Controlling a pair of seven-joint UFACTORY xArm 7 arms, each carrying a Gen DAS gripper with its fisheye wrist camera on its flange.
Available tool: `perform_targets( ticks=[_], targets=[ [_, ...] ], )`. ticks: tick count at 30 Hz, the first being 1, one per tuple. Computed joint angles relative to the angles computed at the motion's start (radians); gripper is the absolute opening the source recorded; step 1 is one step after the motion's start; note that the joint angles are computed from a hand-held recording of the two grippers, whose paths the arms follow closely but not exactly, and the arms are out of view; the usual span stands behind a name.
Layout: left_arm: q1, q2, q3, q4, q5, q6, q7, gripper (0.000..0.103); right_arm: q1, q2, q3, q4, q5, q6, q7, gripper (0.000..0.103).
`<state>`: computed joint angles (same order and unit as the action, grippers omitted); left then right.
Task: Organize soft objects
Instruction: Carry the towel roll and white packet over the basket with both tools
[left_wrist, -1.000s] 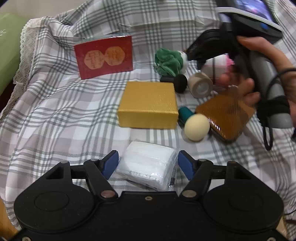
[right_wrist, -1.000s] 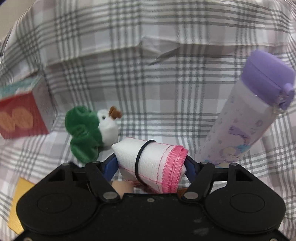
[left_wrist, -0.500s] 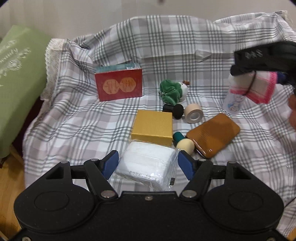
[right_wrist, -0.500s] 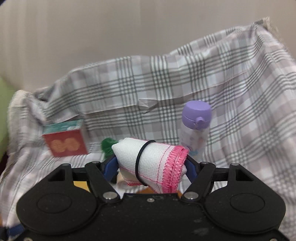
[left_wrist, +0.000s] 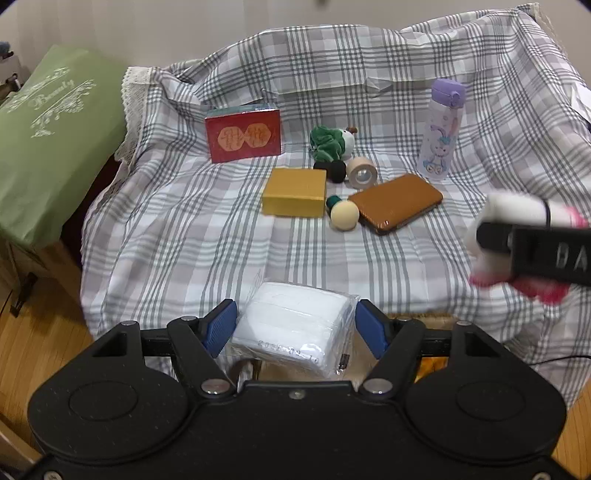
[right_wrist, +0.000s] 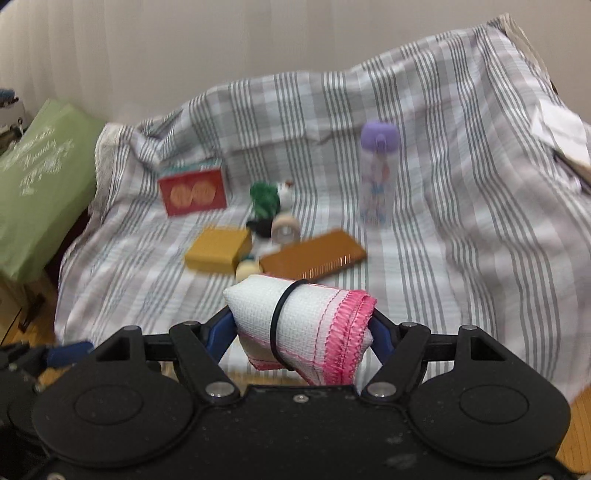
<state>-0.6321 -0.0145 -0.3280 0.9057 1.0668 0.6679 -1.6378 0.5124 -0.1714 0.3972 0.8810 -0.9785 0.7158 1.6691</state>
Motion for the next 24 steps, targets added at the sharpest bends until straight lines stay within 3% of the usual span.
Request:
perform_targets(
  ticks=[7, 13, 20, 24],
  targets=[
    [-0.021, -0.035, -0.028, -0.055, -0.067, 0.003, -0.063, 0.066, 0.06, -0.056, 0.047, -0.083, 0.187, 0.063, 0.001, 0.072],
    [-0.029, -0.051, -0.047, -0.087, -0.131, -0.01, -0.089, 0.066, 0.087, -0.103, 0.086, -0.142, 0.253, 0.078, 0.034, 0.072],
    [-0.045, -0.055, -0.077, -0.062, -0.157, 0.096, -0.081, 0.066, 0.098, -0.136, 0.114, -0.174, 0.337, 0.063, 0.017, 0.072],
    [-0.054, -0.036, -0.065, -0.05, -0.207, 0.109, -0.039, 0.066, 0.104, -0.088, 0.107, -0.146, 0.38, 0.075, -0.037, 0.072]
  ],
)
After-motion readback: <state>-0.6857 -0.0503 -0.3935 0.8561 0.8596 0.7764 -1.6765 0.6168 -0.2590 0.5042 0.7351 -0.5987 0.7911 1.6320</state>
